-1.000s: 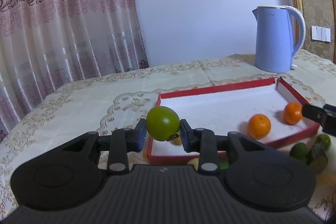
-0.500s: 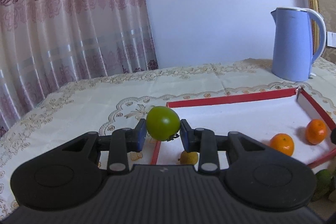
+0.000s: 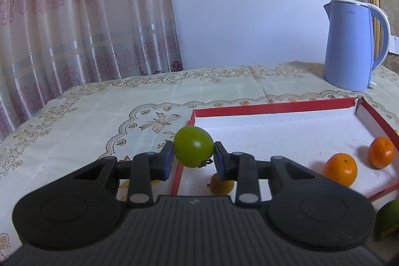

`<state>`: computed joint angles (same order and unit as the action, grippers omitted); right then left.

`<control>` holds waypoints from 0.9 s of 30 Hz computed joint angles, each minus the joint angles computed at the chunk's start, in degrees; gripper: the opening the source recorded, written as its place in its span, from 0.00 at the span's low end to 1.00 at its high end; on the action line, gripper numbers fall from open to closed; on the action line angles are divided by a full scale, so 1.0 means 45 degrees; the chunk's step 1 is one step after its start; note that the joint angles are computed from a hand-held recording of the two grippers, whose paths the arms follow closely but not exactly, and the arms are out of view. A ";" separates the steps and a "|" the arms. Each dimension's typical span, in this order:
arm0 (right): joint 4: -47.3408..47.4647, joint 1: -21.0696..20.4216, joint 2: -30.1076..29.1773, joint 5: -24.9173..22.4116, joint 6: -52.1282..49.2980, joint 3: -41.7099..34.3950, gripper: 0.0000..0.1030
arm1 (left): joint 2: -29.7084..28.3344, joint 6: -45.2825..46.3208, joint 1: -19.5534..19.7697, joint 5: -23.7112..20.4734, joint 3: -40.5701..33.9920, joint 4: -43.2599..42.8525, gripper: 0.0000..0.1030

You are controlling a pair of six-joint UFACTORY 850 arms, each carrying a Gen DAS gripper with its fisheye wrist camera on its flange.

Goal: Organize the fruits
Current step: 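Carry the green lime into the red box and open the left gripper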

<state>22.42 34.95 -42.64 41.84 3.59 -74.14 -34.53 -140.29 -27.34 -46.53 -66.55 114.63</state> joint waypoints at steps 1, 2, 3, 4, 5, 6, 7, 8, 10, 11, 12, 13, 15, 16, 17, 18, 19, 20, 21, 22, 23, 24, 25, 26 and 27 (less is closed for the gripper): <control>-0.0006 -0.0003 -0.0007 -0.0005 0.0000 -0.0007 0.68 | -0.0003 -0.0015 0.0001 -0.0003 -0.0002 0.0011 0.30; 0.0013 -0.0003 -0.0007 -0.0024 -0.0019 -0.0013 0.68 | -0.0001 -0.0036 0.0005 0.0009 0.0001 0.0030 0.30; 0.0023 0.0001 -0.0004 -0.0022 -0.0027 -0.0008 0.68 | -0.0001 -0.0036 0.0005 0.0009 0.0001 0.0030 0.30; 0.0025 0.0003 -0.0002 -0.0021 -0.0030 -0.0005 0.68 | -0.0010 -0.0019 0.0009 0.0029 -0.0018 0.0003 0.30; 0.0023 0.0001 -0.0005 -0.0030 -0.0030 -0.0014 0.68 | -0.0015 -0.0019 0.0016 0.0045 -0.0025 0.0004 0.30; 0.0014 -0.0002 -0.0005 -0.0026 -0.0023 -0.0013 0.68 | -0.0020 -0.0025 0.0028 0.0075 -0.0036 0.0006 0.30; 0.0014 -0.0002 -0.0005 -0.0026 -0.0023 -0.0013 0.68 | -0.0016 -0.0031 0.0037 0.0087 -0.0037 0.0006 0.30; 0.0021 0.0001 -0.0003 -0.0026 -0.0026 -0.0011 0.68 | -0.0014 -0.0034 0.0042 0.0106 -0.0048 -0.0005 0.30; 0.0025 0.0003 -0.0002 -0.0021 -0.0029 -0.0011 0.68 | -0.0017 -0.0038 0.0063 0.0170 -0.0071 0.0002 0.30; 0.0025 0.0003 -0.0002 -0.0021 -0.0029 -0.0011 0.68 | -0.0016 -0.0054 0.0070 0.0190 -0.0067 0.0016 0.30; 0.0027 0.0004 -0.0002 -0.0029 -0.0032 -0.0014 0.68 | -0.0018 -0.0059 0.0081 0.0229 -0.0074 0.0021 0.30; 0.0035 0.0006 -0.0001 -0.0029 -0.0039 -0.0014 0.68 | -0.0023 -0.0057 0.0092 0.0269 -0.0086 0.0026 0.31; 0.0044 0.0011 0.0004 -0.0029 -0.0047 -0.0007 0.68 | -0.0065 -0.0029 0.0106 0.0280 -0.0134 -0.0011 0.31; 0.0037 0.0008 0.0001 -0.0028 -0.0039 -0.0013 0.68 | -0.0072 -0.0026 0.0098 0.0257 -0.0131 -0.0023 0.32; 0.0041 0.0009 0.0000 -0.0034 -0.0044 -0.0017 0.68 | -0.0085 -0.0002 0.0093 0.0250 -0.0147 -0.0031 0.35; 0.0041 0.0009 0.0000 -0.0034 -0.0044 -0.0017 0.68 | -0.0096 -0.0035 0.0076 0.0188 -0.0149 0.0012 0.37; 0.0041 0.0009 0.0000 -0.0034 -0.0044 -0.0017 0.68 | -0.0073 -0.0045 0.0087 0.0155 -0.0110 0.0051 0.38; 0.0048 0.0011 0.0001 -0.0029 -0.0047 -0.0017 0.68 | -0.0085 -0.0019 0.0083 0.0138 -0.0117 0.0059 0.38; 0.0055 0.0011 0.0005 -0.0022 -0.0049 -0.0011 0.68 | -0.0095 -0.0001 0.0079 0.0145 -0.0122 0.0048 0.38; 0.0055 0.0011 0.0005 -0.0022 -0.0049 -0.0011 0.68 | -0.0108 0.0035 0.0084 0.0171 -0.0143 0.0012 0.38; 0.0053 0.0009 0.0008 -0.0029 -0.0051 -0.0008 0.68 | -0.0112 0.0049 0.0091 0.0192 -0.0156 -0.0023 0.38; 0.0055 0.0012 0.0013 -0.0024 -0.0049 0.0001 0.68 | -0.0111 0.0040 0.0096 0.0201 -0.0158 -0.0038 0.38; 0.0060 0.0013 0.0010 -0.0029 -0.0060 -0.0008 0.68 | -0.0097 0.0015 0.0101 0.0209 -0.0140 -0.0042 0.38; 0.0060 0.0013 0.0010 -0.0029 -0.0060 -0.0008 0.68 | -0.0086 0.0005 0.0110 0.0212 -0.0137 -0.0050 0.38; 0.0068 0.0016 0.0011 -0.0029 -0.0058 -0.0007 0.68 | -0.0073 -0.0010 0.0109 0.0202 -0.0125 -0.0061 0.41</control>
<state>22.72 35.03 -42.59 41.71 3.33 -74.17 -34.86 -140.33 -26.85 -45.62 -67.11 114.36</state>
